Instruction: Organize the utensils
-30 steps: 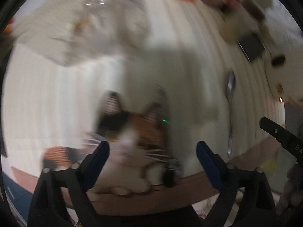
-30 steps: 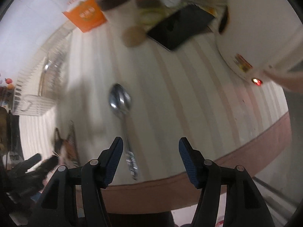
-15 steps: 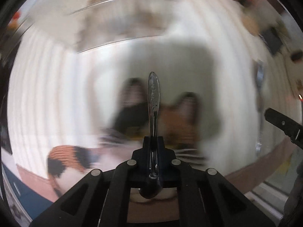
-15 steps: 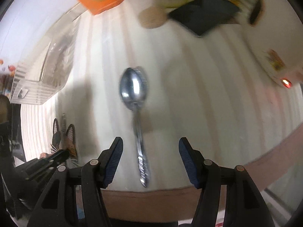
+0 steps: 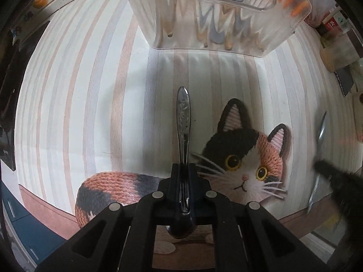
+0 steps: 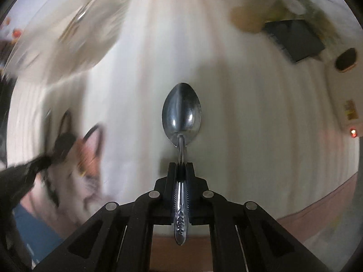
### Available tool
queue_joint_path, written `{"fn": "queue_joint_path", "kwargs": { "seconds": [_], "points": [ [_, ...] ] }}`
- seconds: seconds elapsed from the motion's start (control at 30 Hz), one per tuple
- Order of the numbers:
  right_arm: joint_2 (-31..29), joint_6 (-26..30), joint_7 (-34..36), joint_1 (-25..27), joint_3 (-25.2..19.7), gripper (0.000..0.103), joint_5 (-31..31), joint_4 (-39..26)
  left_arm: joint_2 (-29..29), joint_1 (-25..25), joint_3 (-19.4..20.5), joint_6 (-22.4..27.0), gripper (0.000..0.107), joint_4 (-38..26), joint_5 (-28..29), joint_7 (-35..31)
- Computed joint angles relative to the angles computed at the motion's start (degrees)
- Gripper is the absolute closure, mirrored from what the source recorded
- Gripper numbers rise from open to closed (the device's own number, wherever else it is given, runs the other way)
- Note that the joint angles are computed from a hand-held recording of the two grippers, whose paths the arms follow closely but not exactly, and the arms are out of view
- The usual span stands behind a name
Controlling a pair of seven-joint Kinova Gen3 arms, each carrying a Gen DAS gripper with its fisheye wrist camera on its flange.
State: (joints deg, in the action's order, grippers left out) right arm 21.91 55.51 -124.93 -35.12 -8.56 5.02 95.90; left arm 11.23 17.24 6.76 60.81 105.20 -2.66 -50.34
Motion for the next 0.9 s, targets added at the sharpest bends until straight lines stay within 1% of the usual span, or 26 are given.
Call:
{"fn": "queue_joint_path", "kwargs": {
  "seconds": [0.13, 0.27, 0.4, 0.47, 0.57, 0.6, 0.7, 0.8, 0.9],
  "points": [
    [-0.18, 0.72, -2.72, -3.52, -0.17, 0.095, 2.98, 0.6, -1.53, -1.93, -0.5, -1.35, 0.103, 2.23, 1.32, -2.89],
    [0.62, 1.71, -2.1, -2.73, -0.58, 0.095, 1.68, -0.58, -1.93, -3.68, -0.93, -1.53, 0.103, 2.77, 2.3, -5.7],
    [0.33, 0.55, -2.19, -1.92, -0.46, 0.095, 0.72, 0.17, -2.28, -4.08, -0.82, -1.34, 0.1, 3.01, 2.4, -6.66],
    [1.47, 1.64, -1.97, -1.84, -0.2, 0.095, 0.87, -1.69, -1.97, -3.96, -0.74, -1.23, 0.099, 2.65, 2.35, -6.55],
    [1.58, 2.31, -2.78, -2.02, -0.5, 0.095, 1.45, -1.91, -1.85, -3.75, -0.7, -1.12, 0.099, 2.55, 2.08, -6.33],
    [2.47, 2.07, -2.37, -2.24, 0.11, 0.095, 1.34, -2.72, -1.8, -3.59, -0.66, -1.2, 0.099, 2.58, 1.96, -6.07],
    [2.27, 1.93, -2.81, -2.36, 0.23, 0.095, 1.33, -2.54, -1.58, -3.21, -0.55, -1.09, 0.099, 2.47, 1.36, -5.95],
    [1.87, 2.32, -2.97, -2.53, 0.19, 0.095, 1.53, -2.28, -1.48, -2.65, -0.46, -1.41, 0.102, 2.5, 0.8, -5.2],
    [2.01, 2.61, -3.34, -2.81, 0.23, 0.095, 1.86, -2.53, -1.83, -2.68, -0.55, -2.22, 0.103, 3.01, 1.12, -4.84]
  ]
}}
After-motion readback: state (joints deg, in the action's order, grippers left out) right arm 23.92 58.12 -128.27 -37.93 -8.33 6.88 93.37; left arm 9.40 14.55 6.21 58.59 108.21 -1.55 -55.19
